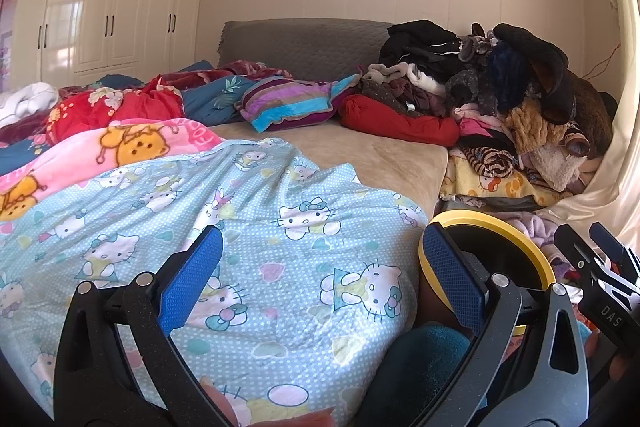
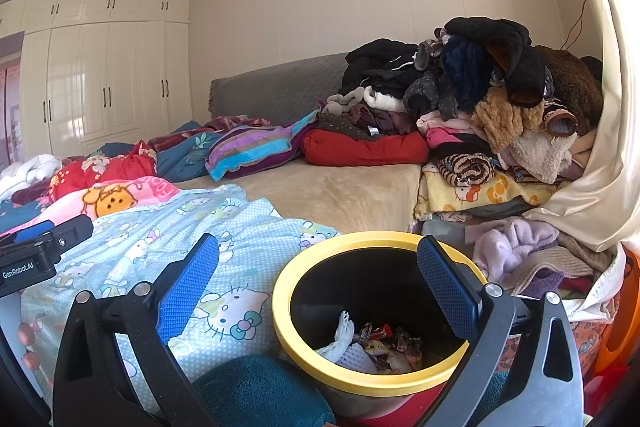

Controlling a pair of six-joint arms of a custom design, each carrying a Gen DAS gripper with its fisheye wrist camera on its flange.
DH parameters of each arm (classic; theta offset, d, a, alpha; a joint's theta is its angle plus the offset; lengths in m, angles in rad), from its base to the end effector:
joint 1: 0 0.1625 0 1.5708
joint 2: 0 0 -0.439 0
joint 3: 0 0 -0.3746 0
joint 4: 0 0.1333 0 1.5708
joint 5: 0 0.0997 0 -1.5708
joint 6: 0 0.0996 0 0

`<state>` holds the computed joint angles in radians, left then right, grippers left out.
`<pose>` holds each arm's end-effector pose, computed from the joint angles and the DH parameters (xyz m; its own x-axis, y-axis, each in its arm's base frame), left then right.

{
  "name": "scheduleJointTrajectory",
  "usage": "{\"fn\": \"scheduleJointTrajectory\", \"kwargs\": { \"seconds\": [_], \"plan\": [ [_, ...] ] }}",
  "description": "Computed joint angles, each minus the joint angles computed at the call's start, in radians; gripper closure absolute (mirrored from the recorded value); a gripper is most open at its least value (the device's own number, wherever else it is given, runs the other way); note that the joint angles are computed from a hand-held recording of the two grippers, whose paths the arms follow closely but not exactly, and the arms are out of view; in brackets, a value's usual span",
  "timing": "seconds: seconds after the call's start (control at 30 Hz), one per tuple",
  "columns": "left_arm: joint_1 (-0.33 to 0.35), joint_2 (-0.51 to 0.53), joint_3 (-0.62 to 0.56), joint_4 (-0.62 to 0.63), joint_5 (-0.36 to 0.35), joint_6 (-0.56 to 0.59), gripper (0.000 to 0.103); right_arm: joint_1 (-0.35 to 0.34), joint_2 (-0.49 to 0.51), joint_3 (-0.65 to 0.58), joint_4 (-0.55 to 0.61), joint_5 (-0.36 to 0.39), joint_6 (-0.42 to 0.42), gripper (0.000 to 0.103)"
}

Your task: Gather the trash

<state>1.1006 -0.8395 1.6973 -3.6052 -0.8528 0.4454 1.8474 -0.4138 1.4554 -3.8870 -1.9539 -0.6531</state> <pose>-0.1153 -0.6658 0.2691 -0.7793 -0.0332 -0.6258 0.5648 0.3953 -0.7244 0.2859 -0.6554 0.0841 -0.7377 -0.0986 0.6678 -0.6648 0.2781 -0.6933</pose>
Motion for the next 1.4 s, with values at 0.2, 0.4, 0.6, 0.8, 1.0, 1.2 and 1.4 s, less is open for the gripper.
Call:
{"fn": "scheduleJointTrajectory", "kwargs": {
  "seconds": [0.2,0.4,0.6,0.8,1.0,1.2,1.4],
  "plan": [
    [-0.001,-0.001,0.001,0.002,0.001,-0.003,0.011,-0.002,-0.001,0.003,-0.003,0.0,0.002,0.006],
    [0.001,-0.002,-0.001,0.008,-0.001,-0.007,0.011,-0.003,-0.003,0.005,-0.004,0.001,0.001,0.006],
    [0.002,-0.002,0.0,0.004,-0.004,-0.002,0.011,-0.002,-0.003,0.003,-0.001,0.0,0.002,0.006],
    [0.002,-0.002,0.0,0.007,-0.005,-0.004,0.011,-0.002,-0.002,0.0,0.001,-0.002,0.002,0.006],
    [0.004,-0.003,-0.001,0.008,-0.002,-0.005,0.011,-0.011,-0.014,0.026,-0.017,-0.013,0.006,0.006],
    [0.017,-0.01,-0.004,0.055,0.018,-0.056,0.011,-0.016,-0.019,0.024,0.004,-0.013,0.002,0.006],
    [0.041,-0.029,-0.009,0.064,0.055,-0.109,0.011,0.004,0.009,-0.042,0.055,0.012,-0.016,0.006]
  ]
}}
